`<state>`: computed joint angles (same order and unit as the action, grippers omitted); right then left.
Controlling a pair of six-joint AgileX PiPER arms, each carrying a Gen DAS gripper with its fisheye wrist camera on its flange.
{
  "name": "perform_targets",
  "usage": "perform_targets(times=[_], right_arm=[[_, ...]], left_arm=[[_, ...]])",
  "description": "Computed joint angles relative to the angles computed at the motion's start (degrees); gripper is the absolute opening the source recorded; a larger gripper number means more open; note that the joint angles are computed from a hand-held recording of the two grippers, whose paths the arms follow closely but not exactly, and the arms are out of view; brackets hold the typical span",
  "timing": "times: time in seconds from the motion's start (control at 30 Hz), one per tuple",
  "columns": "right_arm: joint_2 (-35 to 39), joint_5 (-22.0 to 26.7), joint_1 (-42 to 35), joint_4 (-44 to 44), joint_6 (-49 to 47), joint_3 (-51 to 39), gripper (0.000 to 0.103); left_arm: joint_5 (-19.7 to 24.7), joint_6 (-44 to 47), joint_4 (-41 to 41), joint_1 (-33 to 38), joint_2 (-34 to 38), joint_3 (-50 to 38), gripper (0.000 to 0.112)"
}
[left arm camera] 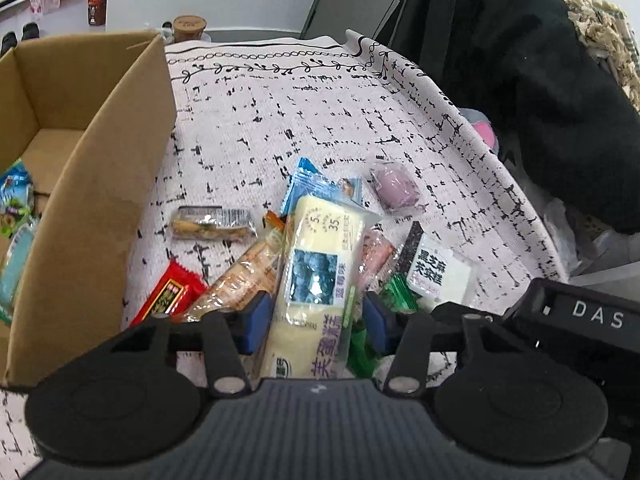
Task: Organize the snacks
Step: 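Grasp the cream cake bar with the left gripper while the right grasps a green candy, then carry both snacks over the box and release them inside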
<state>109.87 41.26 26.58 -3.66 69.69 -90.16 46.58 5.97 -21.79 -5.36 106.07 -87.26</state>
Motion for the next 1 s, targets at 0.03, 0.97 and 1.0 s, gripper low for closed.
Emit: perform_targets(times=[0.03,0.97,1.0], right_arm=[[0.3,-0.2,-0.1,0.3,0.1,-0.2,0.055],[1.3,-4.3,2.7,-4.1,4.7,-0.7,0.024],[0.7,-4.9,2.8,-4.1,4.5,-0.3,0.024]], left_arm=[[-0.1,-0.6,0.8,-0.3,0.3,-0.3,0.038],[3.6,-1.2,0.7,2.7,-2.6,-1.4,0.029],[3.8,-1.3,0.8,2.7,-3.0,-1.4,0.029]])
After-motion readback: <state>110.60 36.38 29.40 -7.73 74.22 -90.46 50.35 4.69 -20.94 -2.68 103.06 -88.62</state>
